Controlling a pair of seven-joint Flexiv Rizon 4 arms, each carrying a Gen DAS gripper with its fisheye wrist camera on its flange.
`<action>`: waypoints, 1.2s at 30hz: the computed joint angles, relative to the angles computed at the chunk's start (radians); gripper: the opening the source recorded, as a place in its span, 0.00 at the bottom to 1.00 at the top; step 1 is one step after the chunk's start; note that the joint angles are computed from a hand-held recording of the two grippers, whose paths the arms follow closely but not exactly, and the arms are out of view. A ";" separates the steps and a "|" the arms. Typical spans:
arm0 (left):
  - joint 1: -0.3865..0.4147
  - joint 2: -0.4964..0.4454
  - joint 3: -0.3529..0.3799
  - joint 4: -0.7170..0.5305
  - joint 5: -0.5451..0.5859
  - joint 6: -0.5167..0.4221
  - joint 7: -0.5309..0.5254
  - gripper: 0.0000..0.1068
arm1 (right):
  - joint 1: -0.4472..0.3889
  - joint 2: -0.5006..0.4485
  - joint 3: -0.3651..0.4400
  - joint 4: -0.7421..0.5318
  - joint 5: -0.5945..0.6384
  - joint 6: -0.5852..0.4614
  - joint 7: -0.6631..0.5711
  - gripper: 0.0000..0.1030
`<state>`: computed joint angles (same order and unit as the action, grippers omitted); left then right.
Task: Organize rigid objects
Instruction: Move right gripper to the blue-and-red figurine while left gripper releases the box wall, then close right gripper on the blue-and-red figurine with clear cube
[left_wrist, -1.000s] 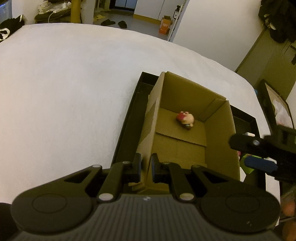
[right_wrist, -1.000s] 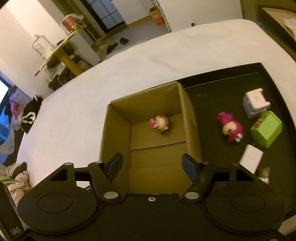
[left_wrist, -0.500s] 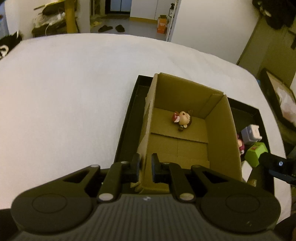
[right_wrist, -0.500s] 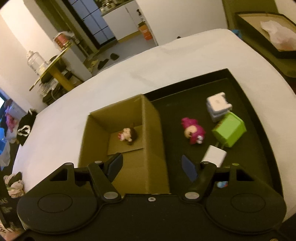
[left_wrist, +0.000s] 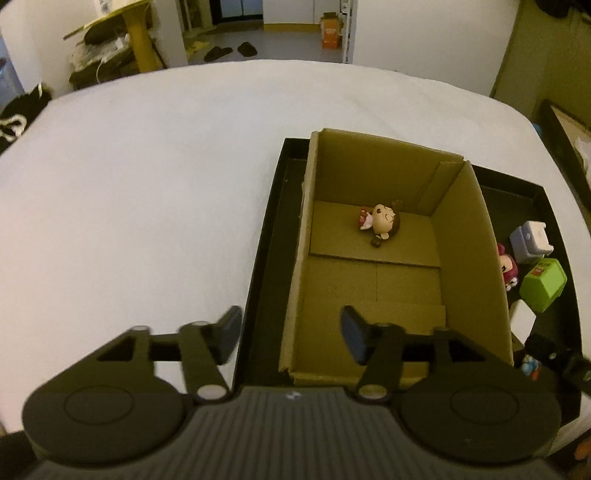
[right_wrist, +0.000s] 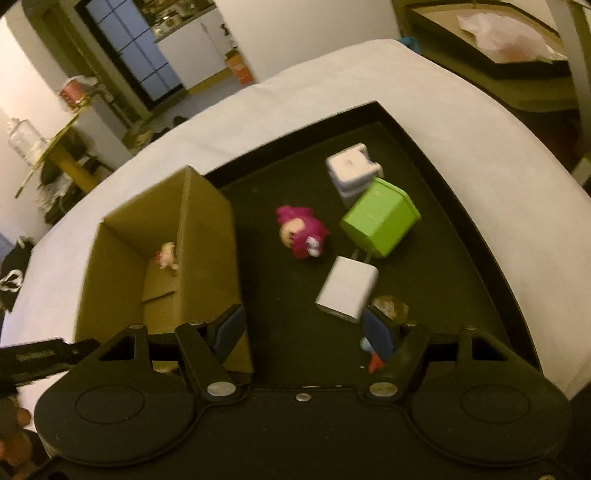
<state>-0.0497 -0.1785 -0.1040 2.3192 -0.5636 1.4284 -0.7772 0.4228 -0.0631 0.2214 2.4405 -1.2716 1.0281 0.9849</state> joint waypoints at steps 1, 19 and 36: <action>-0.002 -0.001 0.001 -0.001 0.006 0.003 0.000 0.66 | 0.005 -0.012 0.001 -0.002 -0.008 -0.009 0.011 0.68; -0.054 -0.062 0.115 -0.114 0.404 -0.042 -0.302 0.70 | 0.071 -0.101 0.003 -0.002 0.174 -0.149 -0.033 0.69; 0.001 -0.038 0.077 -0.120 0.383 -0.085 -0.206 0.70 | 0.073 -0.067 0.001 0.001 0.145 -0.164 -0.055 0.32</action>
